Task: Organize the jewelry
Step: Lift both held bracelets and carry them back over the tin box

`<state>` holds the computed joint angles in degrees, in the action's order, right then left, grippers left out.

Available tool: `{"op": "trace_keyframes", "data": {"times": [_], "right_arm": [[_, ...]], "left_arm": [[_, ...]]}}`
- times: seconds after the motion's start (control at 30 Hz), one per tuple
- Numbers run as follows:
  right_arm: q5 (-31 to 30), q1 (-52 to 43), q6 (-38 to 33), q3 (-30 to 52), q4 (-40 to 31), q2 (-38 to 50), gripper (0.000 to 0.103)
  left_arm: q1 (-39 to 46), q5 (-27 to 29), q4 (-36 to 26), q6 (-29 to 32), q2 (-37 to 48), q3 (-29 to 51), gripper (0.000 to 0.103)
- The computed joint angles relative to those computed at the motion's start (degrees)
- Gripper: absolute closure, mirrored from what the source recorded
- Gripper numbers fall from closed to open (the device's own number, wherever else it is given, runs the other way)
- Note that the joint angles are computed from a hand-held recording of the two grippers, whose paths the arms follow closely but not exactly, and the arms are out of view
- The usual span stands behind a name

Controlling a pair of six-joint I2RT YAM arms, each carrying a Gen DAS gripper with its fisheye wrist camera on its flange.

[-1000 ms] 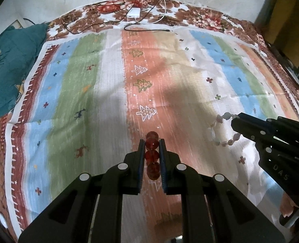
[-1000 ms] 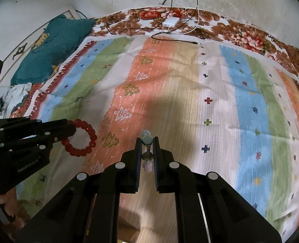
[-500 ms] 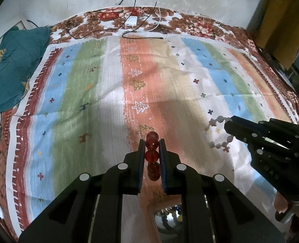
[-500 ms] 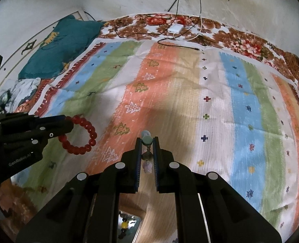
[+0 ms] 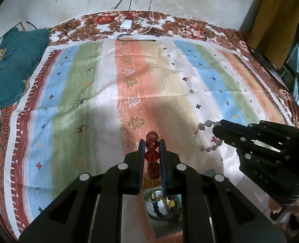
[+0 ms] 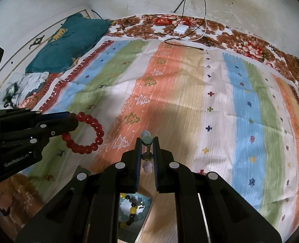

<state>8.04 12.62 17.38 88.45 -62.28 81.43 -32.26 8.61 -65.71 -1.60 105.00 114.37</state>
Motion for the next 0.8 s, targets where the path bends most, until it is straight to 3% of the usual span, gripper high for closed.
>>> {"op": "trace_keyframes", "data": {"times": [0.8], "right_arm": [[1.6,8.7,5.8,-5.1,-1.6,-6.7,0.091]], "left_arm": [[-1.8,1.1,3.2,-1.4,-12.7,-14.4,0.09]]}}
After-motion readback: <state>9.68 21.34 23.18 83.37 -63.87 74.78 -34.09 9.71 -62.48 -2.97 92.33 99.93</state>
